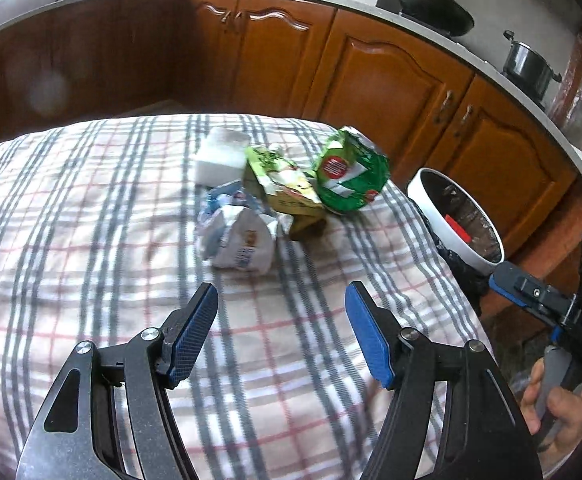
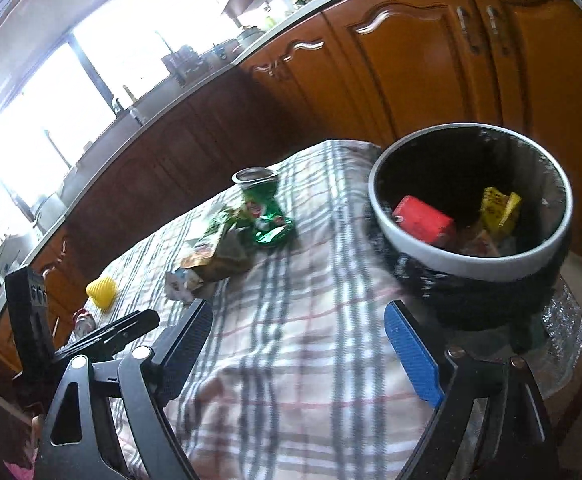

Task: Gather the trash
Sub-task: 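Move both open grippers back from the bin to the table trash, then grasp the crumpled blue-white wrapper with the left gripper while the right gripper grasps the green can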

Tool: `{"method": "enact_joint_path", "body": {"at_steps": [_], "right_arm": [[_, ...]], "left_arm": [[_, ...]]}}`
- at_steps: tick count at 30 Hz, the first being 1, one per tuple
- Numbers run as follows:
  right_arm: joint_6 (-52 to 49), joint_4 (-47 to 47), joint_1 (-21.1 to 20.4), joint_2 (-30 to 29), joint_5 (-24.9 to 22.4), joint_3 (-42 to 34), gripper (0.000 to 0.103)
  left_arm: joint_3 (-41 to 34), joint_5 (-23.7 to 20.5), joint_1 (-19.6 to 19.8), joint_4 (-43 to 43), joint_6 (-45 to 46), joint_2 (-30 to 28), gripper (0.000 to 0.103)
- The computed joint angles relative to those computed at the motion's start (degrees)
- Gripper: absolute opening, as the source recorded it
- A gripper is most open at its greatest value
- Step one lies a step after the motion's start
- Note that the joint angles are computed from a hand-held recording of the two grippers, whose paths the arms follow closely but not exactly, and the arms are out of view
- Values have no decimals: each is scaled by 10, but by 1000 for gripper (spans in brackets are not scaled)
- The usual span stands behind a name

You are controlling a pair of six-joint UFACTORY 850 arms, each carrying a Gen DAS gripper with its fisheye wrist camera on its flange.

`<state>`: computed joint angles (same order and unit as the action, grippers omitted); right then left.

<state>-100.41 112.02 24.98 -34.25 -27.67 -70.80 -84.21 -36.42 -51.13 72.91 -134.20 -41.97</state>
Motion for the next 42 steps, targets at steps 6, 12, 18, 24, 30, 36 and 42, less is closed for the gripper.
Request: {"method": "enact_joint_path", "body": {"at_steps": [6,12,18,24,30,36,42], "right_arm": [[11,-17,15,-12,6,-20,89],[31,-40,25,-33,9,-53,89],[61,-71,28,-65,5,-97,89],[142,-149,30,-116,4,-175,89],[239,-234,31,-175,-3,-265,89],[342,-328,35,-237,-12,-361,75],[307,-309,41,-228,9,-346,16]], "left_arm": [[22,4,6,15,-29,13,71],[31,16,13,22,-43,15,74],[27,32,26,14,-28,11,75],[10,45,42,-5,9,-3,76],[-14,41,60,-35,68,-21,75],[-16,68,73,-27,74,-27,58],[-22,55,66,-12,82,-28,33]]}}
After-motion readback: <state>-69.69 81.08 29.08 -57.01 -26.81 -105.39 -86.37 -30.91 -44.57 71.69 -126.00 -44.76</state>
